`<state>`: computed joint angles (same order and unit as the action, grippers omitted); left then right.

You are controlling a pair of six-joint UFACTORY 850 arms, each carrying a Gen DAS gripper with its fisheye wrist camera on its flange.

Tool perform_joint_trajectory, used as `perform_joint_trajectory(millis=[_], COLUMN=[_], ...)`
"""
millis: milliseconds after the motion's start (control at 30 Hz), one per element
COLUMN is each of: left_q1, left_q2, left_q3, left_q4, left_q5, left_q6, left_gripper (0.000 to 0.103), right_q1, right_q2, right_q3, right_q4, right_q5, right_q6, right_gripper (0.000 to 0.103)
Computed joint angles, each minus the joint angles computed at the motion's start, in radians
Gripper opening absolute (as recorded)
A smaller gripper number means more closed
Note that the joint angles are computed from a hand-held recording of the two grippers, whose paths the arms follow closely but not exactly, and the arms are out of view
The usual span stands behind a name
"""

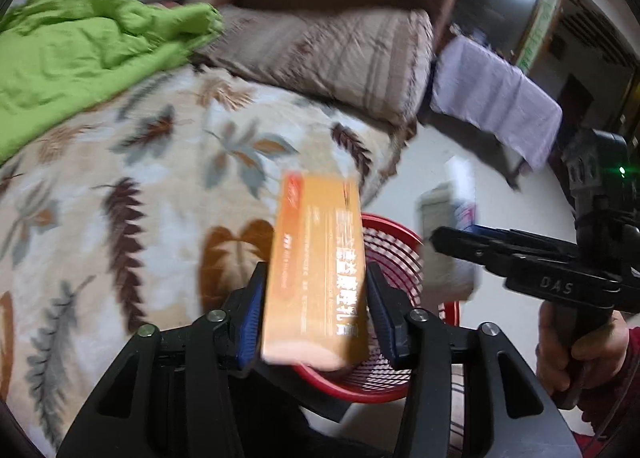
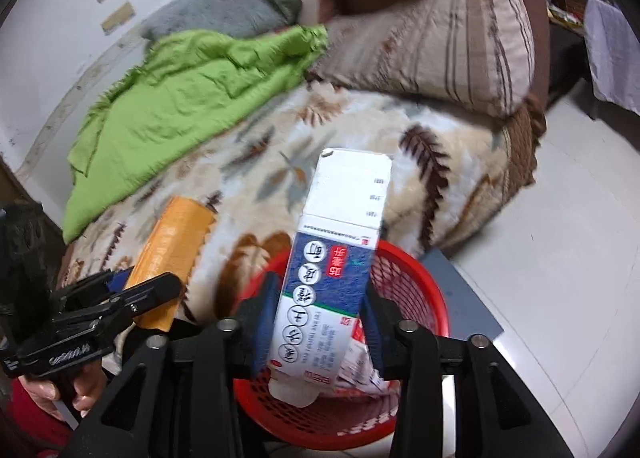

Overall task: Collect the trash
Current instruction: 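Carry both boxes over the red wastebasket and open both tools to drop them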

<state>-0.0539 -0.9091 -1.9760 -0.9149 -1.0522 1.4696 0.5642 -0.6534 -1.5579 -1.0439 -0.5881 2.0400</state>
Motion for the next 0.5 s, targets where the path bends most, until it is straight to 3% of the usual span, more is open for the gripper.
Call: perform_joint_trajectory(millis=[33, 200, 267, 333, 400, 500], left_q1=[-0.005, 0.015, 0.033, 0.052, 0.078, 0.111], left_q2=[0.006, 0.033, 0.06, 0.086, 0.121, 0.165], left_q3=[0.012, 0.055, 0.089, 0.122, 0.168, 0.233], left_q4=[0.007, -0.038, -0.105, -0.173, -0.267, -0.422], left_q5=[0.009, 0.056, 0.114, 0.173, 0.227, 0.309], left_q6=[-0.005, 0.021, 0.068, 0.126, 0.215, 0.389], left_gripper=[0.063, 0.065, 0.067, 0.076, 0.078, 0.086], right_q1=[-0.003, 0.029, 0.053, 0.068, 0.08, 0.102], right_q2=[0.0, -0.005, -0.062, -0.126, -0.175, -0.304], right_q3=[0.002, -0.019, -0.116, -0.223, -0.307, -0.532], right_q4=[0.011, 0.011, 0.062, 0.093, 0.103, 0.148], right_q5=[-0.005, -0.147, -0.3, -0.392, -0.447, -0.628], right_q6=[0.001, -0.003, -0.059, -0.091, -0.103, -0.164], right_gripper=[0.052, 0.063, 0.068, 0.085, 0.086, 0.098])
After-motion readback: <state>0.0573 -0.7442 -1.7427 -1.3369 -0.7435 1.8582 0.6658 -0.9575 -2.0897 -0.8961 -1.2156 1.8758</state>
